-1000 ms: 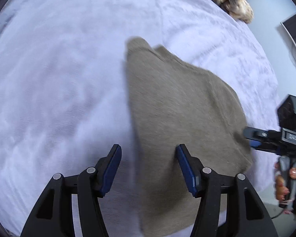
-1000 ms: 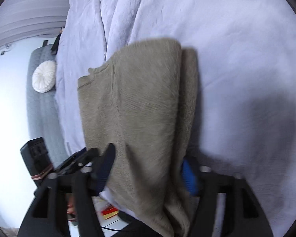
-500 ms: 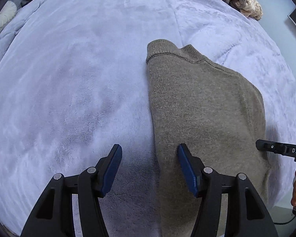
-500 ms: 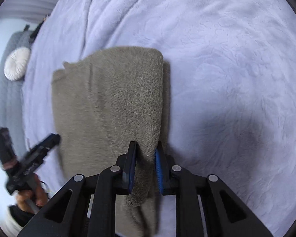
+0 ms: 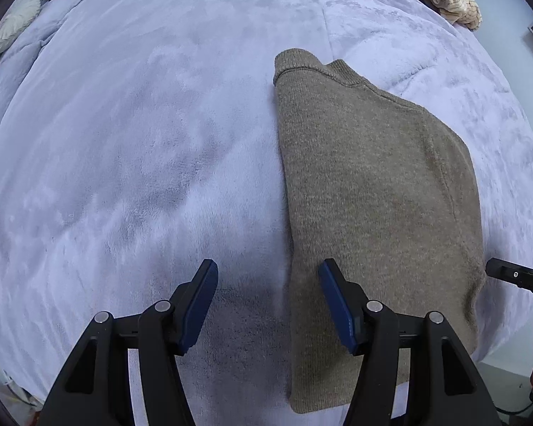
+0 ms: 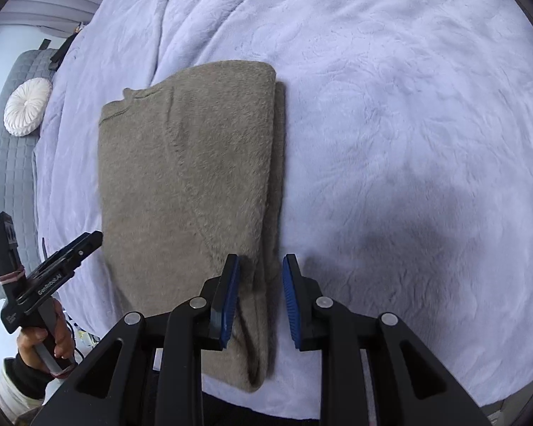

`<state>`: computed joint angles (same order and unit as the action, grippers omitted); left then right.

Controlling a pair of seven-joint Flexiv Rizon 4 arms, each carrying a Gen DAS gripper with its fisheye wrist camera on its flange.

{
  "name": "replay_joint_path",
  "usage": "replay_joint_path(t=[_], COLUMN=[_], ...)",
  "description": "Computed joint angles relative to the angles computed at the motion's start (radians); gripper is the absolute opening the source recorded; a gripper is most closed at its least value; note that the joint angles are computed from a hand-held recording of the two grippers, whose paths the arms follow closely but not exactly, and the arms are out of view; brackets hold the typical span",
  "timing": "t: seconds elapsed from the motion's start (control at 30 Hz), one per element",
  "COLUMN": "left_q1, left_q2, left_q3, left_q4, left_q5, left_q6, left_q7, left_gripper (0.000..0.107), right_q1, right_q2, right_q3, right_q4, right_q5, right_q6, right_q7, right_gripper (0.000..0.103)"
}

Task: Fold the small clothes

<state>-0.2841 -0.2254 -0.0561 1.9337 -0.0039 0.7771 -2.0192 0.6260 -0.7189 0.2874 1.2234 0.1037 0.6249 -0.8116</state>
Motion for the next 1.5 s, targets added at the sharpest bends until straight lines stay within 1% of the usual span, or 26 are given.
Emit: replay_joint_path(t=[0.07,0.17,0.27,0.3,0.33,0.37,0.47,0.57,0.6,0.63,0.67,0.87,1.0,1.03,1.1,1.13,1.2,1.33,1.4,1.47,1.5], left_q1=[-0.005,-0.007,-0.005,-0.005,-0.004,-0.004,-0.002,-0.002,-0.002,-0.002,-0.002,-0.004,-0.007,-0.009,-0.013,-0.015,-0.019,-0.023,-0.024,-0.028,-0.029], left_q2=[0.004,0.014,0.025,0.027,0.030,0.034,0.045,0.052,0.053,0.053,0.055,0.055,0.070,0.075,0.082,0.084,0.088,0.088,0.083,0.078,0.075], left_q3=[-0.001,-0.002,-0.003,-0.004,-0.004,-0.005,-0.008,-0.010,-0.010,-0.010,-0.010,-0.014,-0.019,-0.020,-0.024,-0.026,-0.029,-0.034,-0.035,-0.037,-0.037], left_q4=[-0.003,0.003,0.012,0.014,0.015,0.018,0.030,0.035,0.037,0.036,0.037,0.037,0.048,0.049,0.043,0.039,0.032,0.007,-0.018,-0.045,-0.060], left_q5=[0.009,0.010,0.004,0.003,0.002,0.002,-0.007,-0.010,-0.011,-0.009,-0.008,-0.014,-0.028,-0.030,-0.026,-0.025,-0.025,-0.028,-0.019,-0.005,0.002], left_q6=[-0.023,-0.031,-0.036,-0.039,-0.041,-0.043,-0.045,-0.047,-0.046,-0.047,-0.049,-0.058,-0.063,-0.064,-0.080,-0.088,-0.097,-0.113,-0.125,-0.131,-0.137], left_q7=[-0.002,-0.009,-0.010,-0.010,-0.008,-0.006,0.004,0.006,0.007,0.008,0.009,0.004,0.007,0.008,0.010,0.011,0.007,0.001,0.002,-0.006,-0.011], left_gripper=[0.062,0.062,0.062,0.062,0.062,0.062,0.062,0.062,0.062,0.062,0.062,0.062,0.062,0.062,0.062,0.062,0.062,0.062,0.062,0.062,0.062], right_q1=[0.008,0.045,0.072,0.088,0.097,0.103,0.106,0.095,0.094,0.093,0.091,0.088,0.071,0.069,0.071,0.075,0.077,0.096,0.103,0.115,0.123], right_q2=[0.014,0.006,-0.026,-0.057,-0.068,-0.078,-0.087,-0.071,-0.063,-0.054,-0.048,-0.018,0.010,0.006,0.005,-0.002,-0.009,-0.050,-0.060,-0.072,-0.080], right_q3=[-0.001,-0.010,-0.001,-0.007,-0.013,-0.018,-0.029,-0.031,-0.033,-0.034,-0.033,-0.038,-0.033,-0.033,-0.035,-0.037,-0.037,-0.042,-0.046,-0.053,-0.058], right_q4=[0.012,-0.018,-0.079,-0.125,-0.140,-0.152,-0.153,-0.129,-0.122,-0.113,-0.111,-0.089,-0.054,-0.065,-0.068,-0.079,-0.090,-0.160,-0.185,-0.218,-0.239], right_q5=[-0.005,-0.051,-0.077,-0.089,-0.096,-0.099,-0.094,-0.074,-0.077,-0.080,-0.080,-0.086,-0.067,-0.068,-0.075,-0.080,-0.083,-0.089,-0.096,-0.111,-0.121], right_q6=[0.006,-0.016,-0.103,-0.140,-0.169,-0.199,-0.240,-0.223,-0.222,-0.223,-0.226,-0.217,-0.194,-0.199,-0.200,-0.205,-0.209,-0.231,-0.241,-0.261,-0.271], right_q7=[0.009,0.007,-0.035,-0.038,-0.043,-0.044,-0.034,-0.012,-0.010,-0.010,-0.010,0.022,0.056,0.058,0.066,0.071,0.076,0.093,0.098,0.097,0.093], right_gripper=[0.026,0.026,0.026,0.026,0.026,0.026,0.026,0.027,0.029,0.034,0.035,0.035,0.035,0.036,0.045,0.052,0.053,0.055,0.062,0.073,0.075])
